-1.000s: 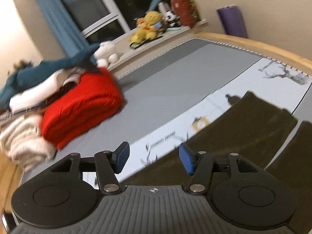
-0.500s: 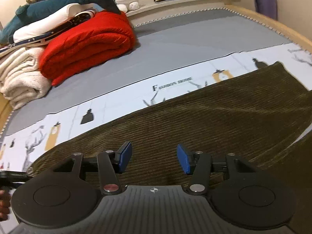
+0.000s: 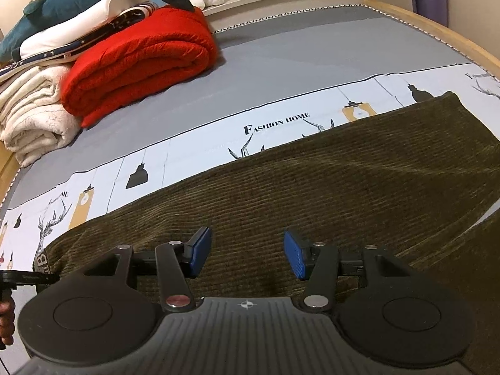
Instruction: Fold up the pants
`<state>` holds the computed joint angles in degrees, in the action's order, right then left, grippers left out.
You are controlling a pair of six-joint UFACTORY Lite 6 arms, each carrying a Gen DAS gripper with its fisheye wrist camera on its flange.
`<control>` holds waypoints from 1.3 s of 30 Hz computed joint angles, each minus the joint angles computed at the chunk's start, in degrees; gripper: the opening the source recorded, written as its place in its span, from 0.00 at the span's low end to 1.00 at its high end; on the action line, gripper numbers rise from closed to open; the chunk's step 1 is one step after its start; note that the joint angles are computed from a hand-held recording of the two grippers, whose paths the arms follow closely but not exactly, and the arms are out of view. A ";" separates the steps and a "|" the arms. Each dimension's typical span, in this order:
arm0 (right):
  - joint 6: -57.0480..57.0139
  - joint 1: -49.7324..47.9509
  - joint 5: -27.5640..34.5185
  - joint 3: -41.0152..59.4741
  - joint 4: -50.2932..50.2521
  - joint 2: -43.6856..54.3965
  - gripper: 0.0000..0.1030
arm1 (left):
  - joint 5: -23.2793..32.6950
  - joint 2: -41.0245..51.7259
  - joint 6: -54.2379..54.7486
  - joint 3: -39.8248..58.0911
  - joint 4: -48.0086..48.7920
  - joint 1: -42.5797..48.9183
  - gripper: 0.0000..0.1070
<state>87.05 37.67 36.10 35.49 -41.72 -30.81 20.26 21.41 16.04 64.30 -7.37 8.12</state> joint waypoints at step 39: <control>14.86 20.74 13.14 0.54 -5.58 -1.03 0.55 | 4.42 -37.14 23.05 -37.43 11.19 9.32 0.82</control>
<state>101.91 58.41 49.24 36.03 -47.30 -31.85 24.69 -15.73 39.09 26.87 3.83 17.44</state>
